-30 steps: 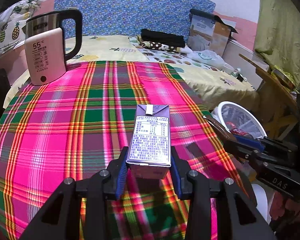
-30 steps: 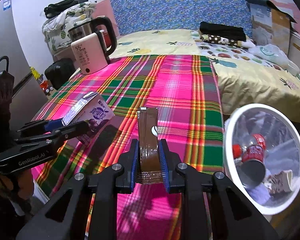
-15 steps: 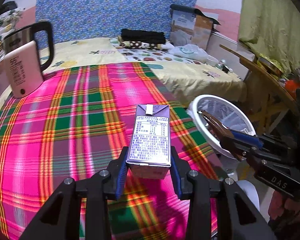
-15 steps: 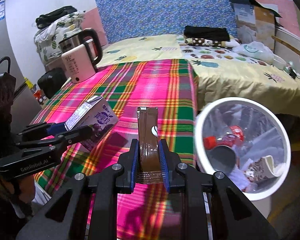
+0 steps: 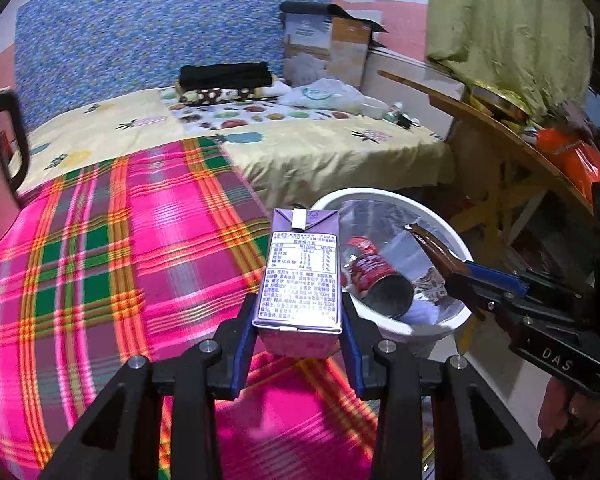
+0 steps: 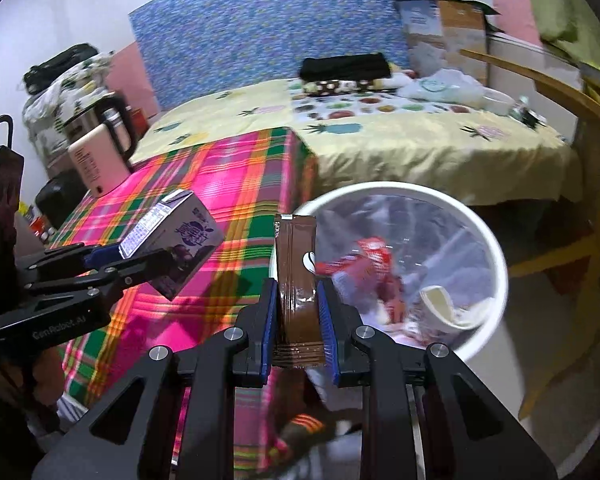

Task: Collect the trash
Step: 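Carry the milk carton and brown wrapper over the white bin, then open both tools to drop the carton and wrapper into the bin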

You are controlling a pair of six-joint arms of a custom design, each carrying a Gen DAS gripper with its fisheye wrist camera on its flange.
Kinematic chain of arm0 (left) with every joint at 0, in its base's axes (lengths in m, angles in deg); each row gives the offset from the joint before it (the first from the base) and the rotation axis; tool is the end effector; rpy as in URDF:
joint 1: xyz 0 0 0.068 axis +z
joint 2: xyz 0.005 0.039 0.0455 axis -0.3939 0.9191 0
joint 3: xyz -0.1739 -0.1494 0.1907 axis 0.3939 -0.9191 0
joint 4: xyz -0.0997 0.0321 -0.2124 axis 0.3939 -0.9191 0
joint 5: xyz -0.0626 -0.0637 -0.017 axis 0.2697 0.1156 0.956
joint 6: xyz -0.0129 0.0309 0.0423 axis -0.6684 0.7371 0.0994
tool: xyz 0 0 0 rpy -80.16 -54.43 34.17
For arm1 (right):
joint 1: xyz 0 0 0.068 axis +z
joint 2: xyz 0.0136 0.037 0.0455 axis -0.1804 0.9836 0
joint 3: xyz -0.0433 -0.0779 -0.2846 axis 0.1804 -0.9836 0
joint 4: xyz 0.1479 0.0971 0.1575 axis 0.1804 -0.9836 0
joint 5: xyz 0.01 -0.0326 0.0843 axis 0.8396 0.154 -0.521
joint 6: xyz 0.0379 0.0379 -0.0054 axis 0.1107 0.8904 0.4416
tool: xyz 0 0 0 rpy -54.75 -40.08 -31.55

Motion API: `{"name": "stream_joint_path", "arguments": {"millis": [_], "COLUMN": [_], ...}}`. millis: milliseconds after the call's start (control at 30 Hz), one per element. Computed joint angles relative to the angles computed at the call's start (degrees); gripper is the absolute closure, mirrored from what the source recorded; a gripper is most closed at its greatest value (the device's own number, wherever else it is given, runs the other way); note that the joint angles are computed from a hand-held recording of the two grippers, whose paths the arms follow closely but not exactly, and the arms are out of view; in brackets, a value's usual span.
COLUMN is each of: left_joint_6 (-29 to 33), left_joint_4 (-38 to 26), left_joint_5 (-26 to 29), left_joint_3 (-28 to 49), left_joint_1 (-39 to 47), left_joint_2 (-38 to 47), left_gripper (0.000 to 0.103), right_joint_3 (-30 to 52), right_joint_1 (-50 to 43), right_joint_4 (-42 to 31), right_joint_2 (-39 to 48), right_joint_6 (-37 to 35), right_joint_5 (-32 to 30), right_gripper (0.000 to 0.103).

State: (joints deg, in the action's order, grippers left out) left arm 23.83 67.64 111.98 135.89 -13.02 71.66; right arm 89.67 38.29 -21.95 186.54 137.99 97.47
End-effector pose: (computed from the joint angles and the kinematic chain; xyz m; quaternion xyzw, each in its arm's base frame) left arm 0.3302 0.0351 0.1263 0.3305 0.8539 -0.2220 0.3352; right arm 0.2122 0.2079 0.1208 0.1481 0.9039 -0.0011 0.4012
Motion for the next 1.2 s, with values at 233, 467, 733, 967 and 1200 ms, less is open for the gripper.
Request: {"name": "stream_joint_path", "arguments": {"millis": [233, 467, 733, 967, 1200], "left_joint_6": [-1.5, -3.7, -5.6, -7.0, -7.5], "left_joint_4": [1.5, 3.8, 5.2, 4.5, 2.2], "left_joint_5": [-1.3, -2.9, -5.2, -6.6, -5.7], "left_joint_3": [-0.5, 0.8, 3.3, 5.9, 9.1], "left_joint_1": [-4.6, -8.4, -12.3, -14.8, -15.9], "left_joint_2": [0.1, 2.1, 5.4, 7.9, 10.1], "left_gripper": [0.063, 0.063, 0.063, 0.063, 0.057], "right_joint_3": [-4.3, -6.8, -8.4, -8.6, -8.6], "right_joint_1": [-1.4, -3.1, -5.4, -7.6, -9.1], "right_joint_4": [-0.3, 0.8, 2.4, 3.5, 4.6], "right_joint_2": [-2.3, -2.7, -2.5, -1.7, -1.1], "right_joint_6": [3.9, 6.0, 5.5, 4.1, 2.8], "right_joint_5": [1.2, 0.9, -0.6, -2.6, -3.2], "right_gripper": [0.082, 0.082, 0.082, 0.082, 0.080]}}
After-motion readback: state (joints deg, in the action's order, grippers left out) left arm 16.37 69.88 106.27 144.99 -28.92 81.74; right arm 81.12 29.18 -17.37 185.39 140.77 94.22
